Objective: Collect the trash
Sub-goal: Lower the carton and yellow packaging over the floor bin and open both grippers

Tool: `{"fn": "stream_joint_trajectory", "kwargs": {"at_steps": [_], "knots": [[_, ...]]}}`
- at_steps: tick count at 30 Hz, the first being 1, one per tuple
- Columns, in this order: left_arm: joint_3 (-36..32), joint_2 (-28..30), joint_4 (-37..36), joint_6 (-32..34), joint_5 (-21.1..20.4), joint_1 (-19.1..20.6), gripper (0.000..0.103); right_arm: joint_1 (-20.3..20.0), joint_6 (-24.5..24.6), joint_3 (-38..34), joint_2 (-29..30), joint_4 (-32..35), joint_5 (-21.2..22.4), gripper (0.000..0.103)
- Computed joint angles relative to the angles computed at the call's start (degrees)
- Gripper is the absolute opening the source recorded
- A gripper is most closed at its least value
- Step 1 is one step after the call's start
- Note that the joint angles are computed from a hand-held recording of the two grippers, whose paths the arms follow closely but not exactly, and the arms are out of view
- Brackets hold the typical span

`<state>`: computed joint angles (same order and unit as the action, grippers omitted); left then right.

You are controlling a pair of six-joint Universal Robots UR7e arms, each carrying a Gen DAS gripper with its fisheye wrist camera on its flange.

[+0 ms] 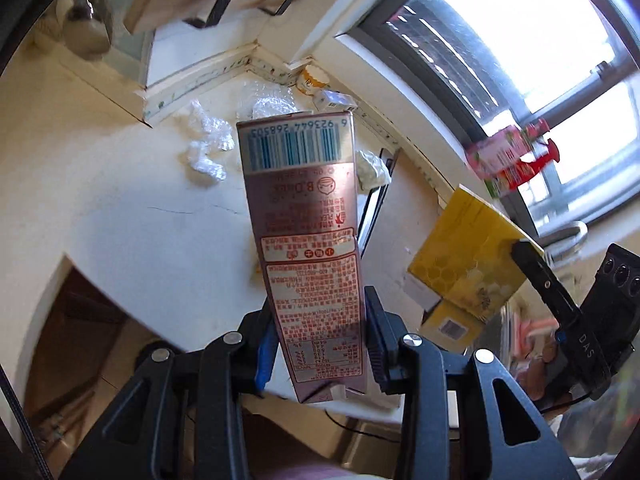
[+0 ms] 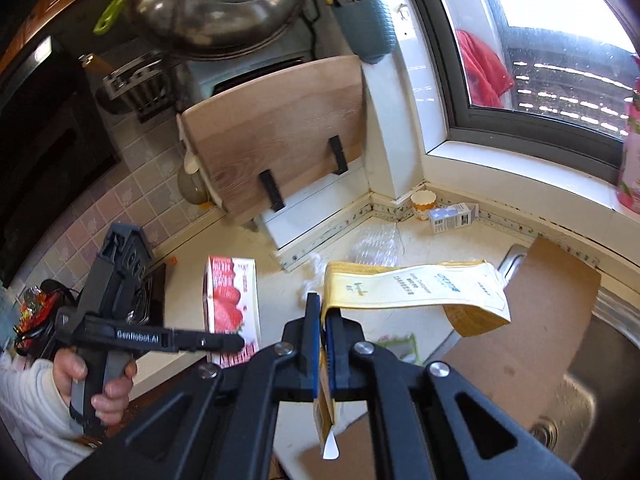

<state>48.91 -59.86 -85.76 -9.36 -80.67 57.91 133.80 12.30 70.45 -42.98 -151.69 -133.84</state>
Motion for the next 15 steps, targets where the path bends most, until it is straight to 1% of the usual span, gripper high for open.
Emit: {"fn": "stream_joint_trajectory", "kwargs": {"at_steps": [2,5,8,12,15], "knots": [[1.19,-2.58,0.89,2.82,-0.04,-0.09,0.036,2.75,3.35,0.15,1.18,1.04,-3.28,0.002],[3.60,-6.92,2.24,6.92,0.03,-0.06,0.036,6.35,8.26,-0.65,3.61,3.05,-6.85,0.002],[5.24,-10.69,4.68,9.73,-0.71,0.63,0.036,9.50,14.89,-3.54,7.16,8.67,-9.00,0.002],[8.74,-15.12,7.55,12.79,-1.41,2.00,0.036,12.57,22.14,-8.45,12.08,16.81,-10.25,0.002],[10.62,-17.57,11.83,13.49,-1.88,3.82,0.036,14.32,28.22,-11.48,15.25,23.42,-9.37,0.002]]}}
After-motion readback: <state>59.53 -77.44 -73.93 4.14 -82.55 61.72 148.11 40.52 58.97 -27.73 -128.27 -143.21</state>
